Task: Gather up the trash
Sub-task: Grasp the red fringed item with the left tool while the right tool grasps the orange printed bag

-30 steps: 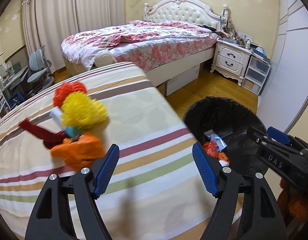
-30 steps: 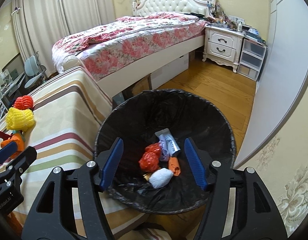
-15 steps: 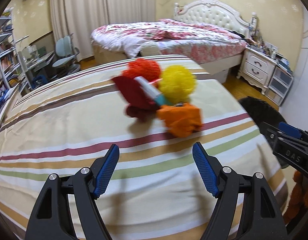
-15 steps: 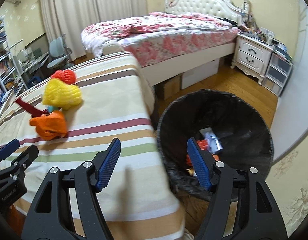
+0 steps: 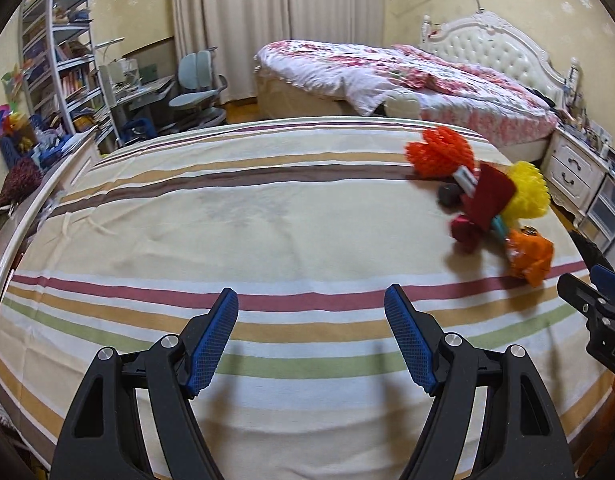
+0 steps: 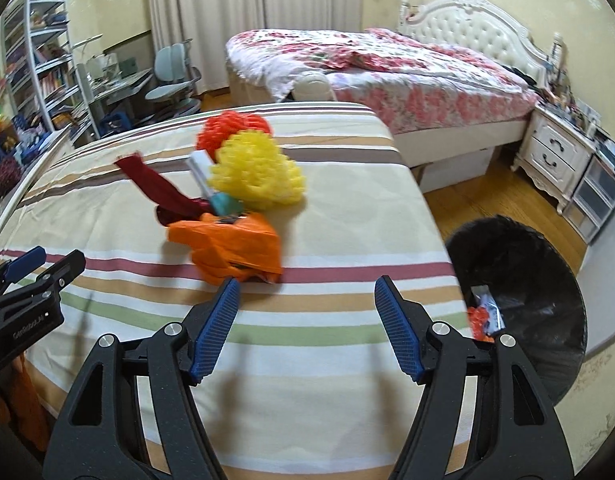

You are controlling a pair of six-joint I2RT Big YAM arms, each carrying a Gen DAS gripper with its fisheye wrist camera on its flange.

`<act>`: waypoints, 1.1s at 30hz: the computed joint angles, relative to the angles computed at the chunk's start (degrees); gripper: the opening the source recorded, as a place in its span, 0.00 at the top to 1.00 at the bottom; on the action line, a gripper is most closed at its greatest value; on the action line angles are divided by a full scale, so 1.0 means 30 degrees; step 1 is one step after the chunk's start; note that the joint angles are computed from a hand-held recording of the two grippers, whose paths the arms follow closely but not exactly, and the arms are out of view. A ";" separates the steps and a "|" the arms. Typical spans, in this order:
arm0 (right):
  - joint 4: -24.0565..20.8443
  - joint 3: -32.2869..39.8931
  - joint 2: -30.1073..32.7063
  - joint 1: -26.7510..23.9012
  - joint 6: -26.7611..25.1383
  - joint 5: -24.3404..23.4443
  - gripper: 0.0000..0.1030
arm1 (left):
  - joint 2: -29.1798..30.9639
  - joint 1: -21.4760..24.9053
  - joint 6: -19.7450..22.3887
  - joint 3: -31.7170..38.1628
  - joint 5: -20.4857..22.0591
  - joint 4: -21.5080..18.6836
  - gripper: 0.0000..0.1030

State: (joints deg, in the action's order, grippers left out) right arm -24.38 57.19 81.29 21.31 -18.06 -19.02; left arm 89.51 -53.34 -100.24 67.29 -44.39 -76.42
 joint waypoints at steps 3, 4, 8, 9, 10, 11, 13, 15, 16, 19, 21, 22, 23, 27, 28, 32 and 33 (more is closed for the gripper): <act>-0.0029 -0.0058 -0.0084 0.0512 -0.0109 0.0104 0.33 | -0.0325 0.0000 -0.0575 -0.0363 0.0148 -0.0069 0.29; 0.0006 -0.0009 -0.0027 0.0692 -0.0059 0.0123 0.32 | -0.0327 -0.0015 -0.0662 -0.0392 0.0182 0.0020 0.28; -0.0085 0.0386 0.0415 0.1122 0.0377 0.0128 0.28 | -0.0337 0.0158 -0.0156 -0.0366 0.0110 0.0590 0.27; -0.0116 0.0505 0.0507 0.1184 0.0437 0.0088 0.28 | -0.0306 0.0123 -0.0066 -0.0327 0.0041 0.0628 0.27; -0.0100 0.0556 0.0584 0.1260 0.0414 0.0120 0.28 | -0.0280 0.0136 0.0175 -0.0287 -0.0027 0.0800 0.27; -0.0077 0.0622 0.0674 0.1357 0.0386 0.0248 0.28 | -0.0220 0.0257 0.0666 -0.0194 -0.0095 0.1183 0.26; -0.0016 0.0723 0.0865 0.1500 0.0351 0.0591 0.35 | -0.0152 0.0301 0.1292 -0.0112 -0.0198 0.1723 0.26; -0.0469 0.0954 0.1034 0.1403 0.0238 0.0405 0.49 | -0.0061 0.0302 0.1774 -0.0017 -0.0300 0.2075 0.25; -0.0395 0.0888 0.0986 0.1338 0.0250 0.0348 0.49 | -0.0050 0.0342 0.2009 -0.0035 -0.0322 0.2271 0.25; -0.0111 0.0739 0.0865 0.1108 0.0137 0.0586 0.49 | 0.0271 0.0487 0.2915 0.0308 -0.0386 0.2909 0.25; 0.0002 0.0716 0.0866 0.0833 0.0210 0.0608 0.49 | 0.0517 0.0599 0.3574 0.0575 -0.0391 0.3313 0.25; 0.0059 0.0707 0.0880 0.0634 0.0265 0.0638 0.49 | 0.0621 0.0628 0.3810 0.0709 -0.0391 0.3438 0.25; 0.0142 0.0727 0.0945 0.0484 0.0338 0.0713 0.49 | 0.0701 0.0680 0.4114 0.0803 -0.0394 0.3641 0.25; 0.0224 0.0873 0.1240 -0.0279 0.0578 0.0704 0.49 | 0.1210 0.0896 0.5466 0.1407 -0.0386 0.4506 0.25; 0.0256 0.0934 0.1325 -0.0381 0.0647 0.0700 0.49 | 0.1338 0.0942 0.5672 0.1557 -0.0383 0.4616 0.25; 0.0457 0.1169 0.1641 -0.0780 0.0831 0.0709 0.49 | 0.1878 0.1341 0.6820 0.2163 -0.0217 0.5217 0.25; 0.0451 0.1200 0.1688 -0.0855 0.0844 0.0626 0.49 | 0.1974 0.1437 0.7039 0.2290 -0.0200 0.5355 0.25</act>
State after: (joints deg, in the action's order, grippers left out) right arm -23.03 60.79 86.35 18.75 -15.53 -17.15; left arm 95.43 -49.03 -79.12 74.16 -44.99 -60.35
